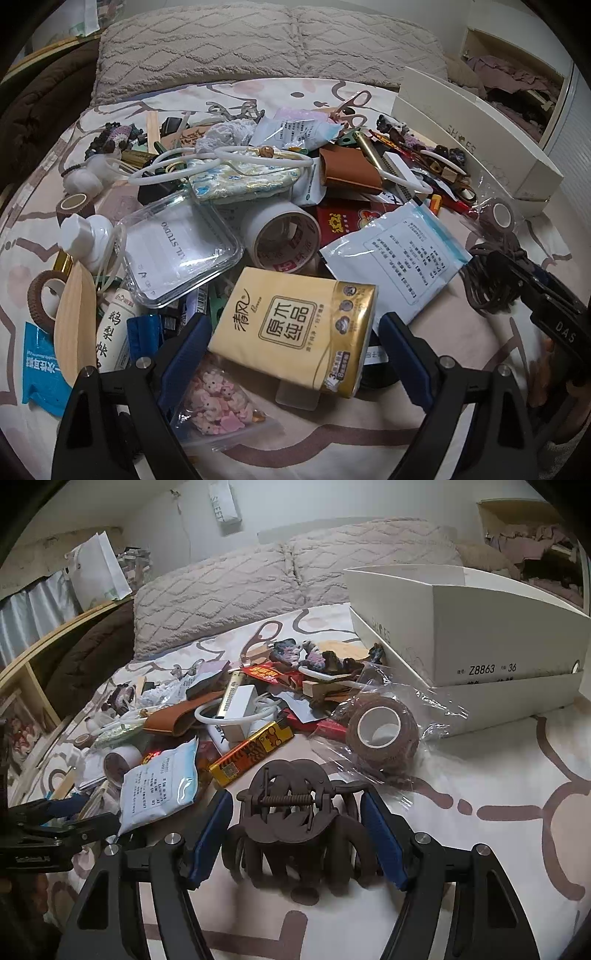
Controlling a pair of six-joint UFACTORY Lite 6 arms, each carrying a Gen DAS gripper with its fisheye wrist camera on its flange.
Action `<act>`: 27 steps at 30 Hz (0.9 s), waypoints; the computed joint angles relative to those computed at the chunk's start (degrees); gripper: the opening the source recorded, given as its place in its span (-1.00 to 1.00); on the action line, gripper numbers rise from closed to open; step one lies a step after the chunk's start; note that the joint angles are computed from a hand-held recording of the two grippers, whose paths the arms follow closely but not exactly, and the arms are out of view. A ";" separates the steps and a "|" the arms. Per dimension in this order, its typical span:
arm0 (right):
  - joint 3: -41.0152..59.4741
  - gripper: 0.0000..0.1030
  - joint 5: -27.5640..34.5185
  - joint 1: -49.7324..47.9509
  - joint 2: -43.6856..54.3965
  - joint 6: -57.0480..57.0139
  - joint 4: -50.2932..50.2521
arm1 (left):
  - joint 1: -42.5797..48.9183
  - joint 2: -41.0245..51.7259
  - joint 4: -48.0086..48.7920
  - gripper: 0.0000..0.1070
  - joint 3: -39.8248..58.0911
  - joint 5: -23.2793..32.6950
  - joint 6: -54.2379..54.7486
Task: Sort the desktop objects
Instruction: 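Close the right tool on the claw clip while the left tool closes on the yellow tissue pack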
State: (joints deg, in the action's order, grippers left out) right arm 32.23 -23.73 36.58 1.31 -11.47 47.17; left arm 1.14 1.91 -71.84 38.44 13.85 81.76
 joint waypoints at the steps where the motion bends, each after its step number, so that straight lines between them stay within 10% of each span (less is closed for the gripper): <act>1: -0.22 0.38 -0.19 -0.08 -0.13 1.11 -1.05 | 0.00 -0.01 -0.22 0.73 -0.02 0.10 0.02; 27: -2.25 0.16 0.19 -0.60 -3.27 4.70 -4.75 | -0.75 -9.11 -13.75 0.54 -5.44 1.15 11.64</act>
